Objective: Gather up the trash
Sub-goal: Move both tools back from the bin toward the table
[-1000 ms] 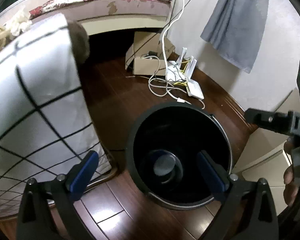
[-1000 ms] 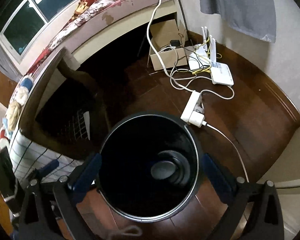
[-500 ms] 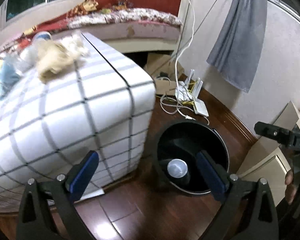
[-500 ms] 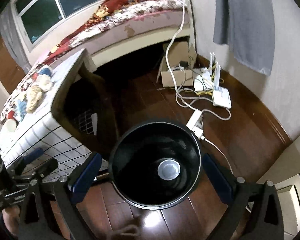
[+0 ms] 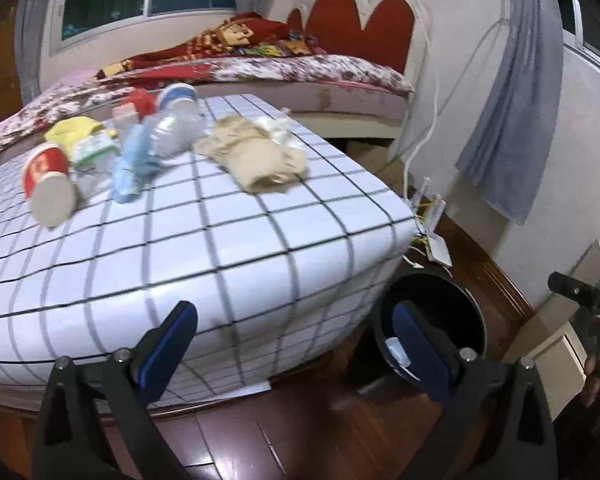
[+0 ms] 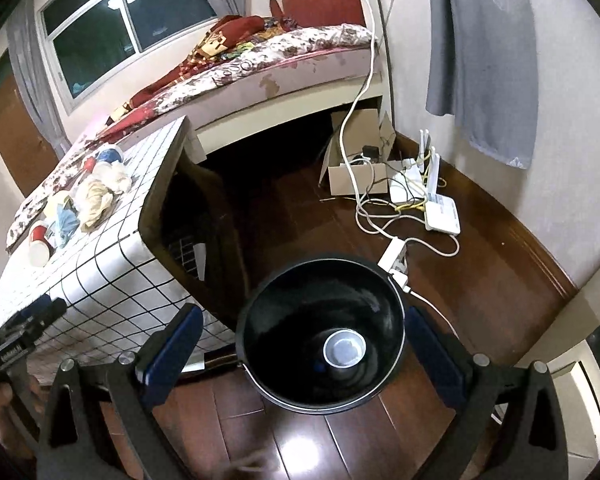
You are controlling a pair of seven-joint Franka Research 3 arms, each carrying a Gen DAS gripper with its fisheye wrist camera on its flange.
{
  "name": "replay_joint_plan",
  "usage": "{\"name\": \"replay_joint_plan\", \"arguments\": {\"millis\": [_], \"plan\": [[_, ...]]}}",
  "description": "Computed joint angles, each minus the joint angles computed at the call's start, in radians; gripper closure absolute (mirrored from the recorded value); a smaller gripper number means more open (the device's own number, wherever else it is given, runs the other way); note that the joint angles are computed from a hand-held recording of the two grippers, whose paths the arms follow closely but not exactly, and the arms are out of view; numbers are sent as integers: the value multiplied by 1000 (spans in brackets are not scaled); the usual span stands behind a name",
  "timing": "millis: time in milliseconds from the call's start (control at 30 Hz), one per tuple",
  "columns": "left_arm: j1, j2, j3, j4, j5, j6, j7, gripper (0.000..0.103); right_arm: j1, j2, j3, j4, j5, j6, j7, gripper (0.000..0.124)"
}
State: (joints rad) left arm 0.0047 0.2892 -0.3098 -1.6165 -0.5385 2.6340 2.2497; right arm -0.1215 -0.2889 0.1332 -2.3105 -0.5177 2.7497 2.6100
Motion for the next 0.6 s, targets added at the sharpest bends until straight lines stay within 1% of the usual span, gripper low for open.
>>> {"name": "replay_joint_plan", "arguments": {"millis": [67,267,533,600], "plan": [[8,-5,2,-7,-9,15,6,4,-8,2,19,9,-32,-12,22,22],[15,18,17,18,25,50,-37,4,15,61,31,91,-124,-26,51,22],[54,30,26,35,68,85,-89,4,122,213,-4,275,-248,-12,71,22],[63,30,30,34,81,93,-102,4,151,244,-23,311,-253,-5,59,22]]}}
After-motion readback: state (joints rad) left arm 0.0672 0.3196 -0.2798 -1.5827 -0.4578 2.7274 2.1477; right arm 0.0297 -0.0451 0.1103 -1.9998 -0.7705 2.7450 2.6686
